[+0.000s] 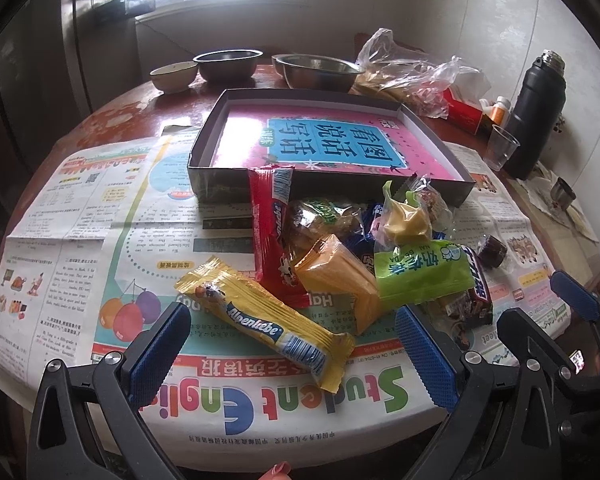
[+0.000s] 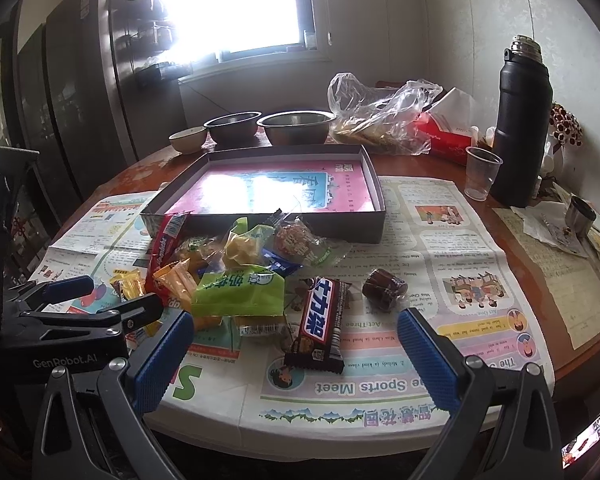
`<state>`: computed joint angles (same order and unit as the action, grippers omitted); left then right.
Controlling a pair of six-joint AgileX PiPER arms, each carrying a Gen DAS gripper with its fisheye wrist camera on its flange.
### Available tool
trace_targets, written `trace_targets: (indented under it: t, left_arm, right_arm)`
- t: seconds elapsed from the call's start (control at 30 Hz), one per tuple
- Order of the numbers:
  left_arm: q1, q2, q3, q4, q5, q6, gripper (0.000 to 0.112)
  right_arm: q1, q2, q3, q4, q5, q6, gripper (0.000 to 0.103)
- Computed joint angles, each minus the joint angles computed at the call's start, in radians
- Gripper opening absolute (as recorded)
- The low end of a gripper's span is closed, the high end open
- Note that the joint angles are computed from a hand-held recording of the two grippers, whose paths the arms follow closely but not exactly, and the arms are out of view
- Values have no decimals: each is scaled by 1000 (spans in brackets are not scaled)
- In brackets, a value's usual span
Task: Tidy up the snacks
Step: 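Move the left tool toward the yellow-and-blue wafer bar, then close the left gripper on the yellow-and-blue wafer bar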
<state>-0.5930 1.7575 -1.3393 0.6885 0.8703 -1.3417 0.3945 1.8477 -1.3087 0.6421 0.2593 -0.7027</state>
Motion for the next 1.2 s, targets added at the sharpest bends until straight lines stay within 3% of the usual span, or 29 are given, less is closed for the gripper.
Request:
trace_targets:
  t: [0.73, 1.2]
  left_arm:
    - [-1, 9, -15, -28, 4, 33, 103]
    - [113, -53, 83, -109, -55, 57, 103]
  right_arm:
    - [-32, -16, 29, 100, 3, -79, 102]
    - [-77, 59, -94, 18, 77, 27, 102]
